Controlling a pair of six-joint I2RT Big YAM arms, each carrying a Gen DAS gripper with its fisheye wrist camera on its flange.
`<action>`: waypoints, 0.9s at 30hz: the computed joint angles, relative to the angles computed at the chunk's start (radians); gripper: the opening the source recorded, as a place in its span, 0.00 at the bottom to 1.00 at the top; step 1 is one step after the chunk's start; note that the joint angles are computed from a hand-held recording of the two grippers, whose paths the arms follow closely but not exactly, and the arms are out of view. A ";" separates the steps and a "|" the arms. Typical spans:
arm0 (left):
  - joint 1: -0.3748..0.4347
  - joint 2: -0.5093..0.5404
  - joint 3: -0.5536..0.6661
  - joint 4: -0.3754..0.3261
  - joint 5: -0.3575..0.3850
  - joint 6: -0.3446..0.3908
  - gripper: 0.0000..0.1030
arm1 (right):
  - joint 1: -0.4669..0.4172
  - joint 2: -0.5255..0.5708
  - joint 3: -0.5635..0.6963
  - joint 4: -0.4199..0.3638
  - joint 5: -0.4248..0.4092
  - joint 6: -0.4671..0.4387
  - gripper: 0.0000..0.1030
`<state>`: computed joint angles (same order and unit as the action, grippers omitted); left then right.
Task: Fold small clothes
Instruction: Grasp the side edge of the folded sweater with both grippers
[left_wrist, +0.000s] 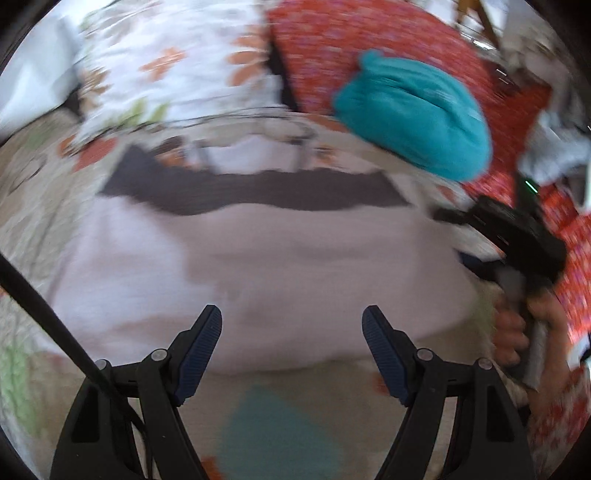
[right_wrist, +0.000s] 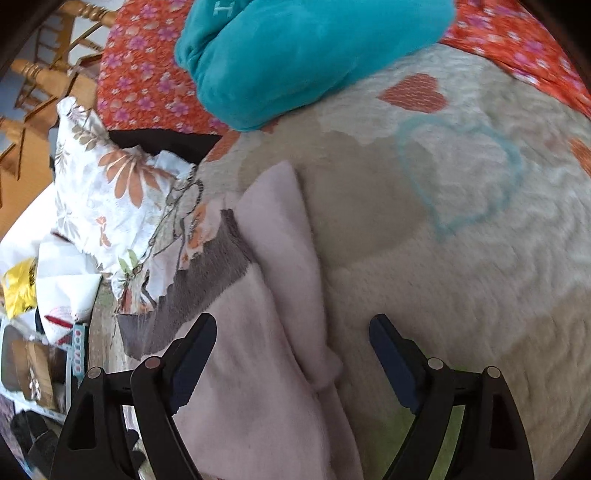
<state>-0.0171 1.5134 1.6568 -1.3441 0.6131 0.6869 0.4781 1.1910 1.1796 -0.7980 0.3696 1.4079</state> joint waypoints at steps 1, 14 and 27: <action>-0.015 -0.012 -0.011 -0.009 0.009 0.020 0.75 | -0.015 0.001 -0.008 0.038 -0.032 -0.031 0.84; -0.217 -0.166 -0.214 0.089 -0.023 0.079 0.75 | -0.225 0.024 -0.089 0.354 -0.585 -0.169 0.79; -0.342 -0.185 -0.302 0.198 -0.126 0.081 0.14 | -0.247 0.049 -0.034 0.236 -0.690 -0.171 0.55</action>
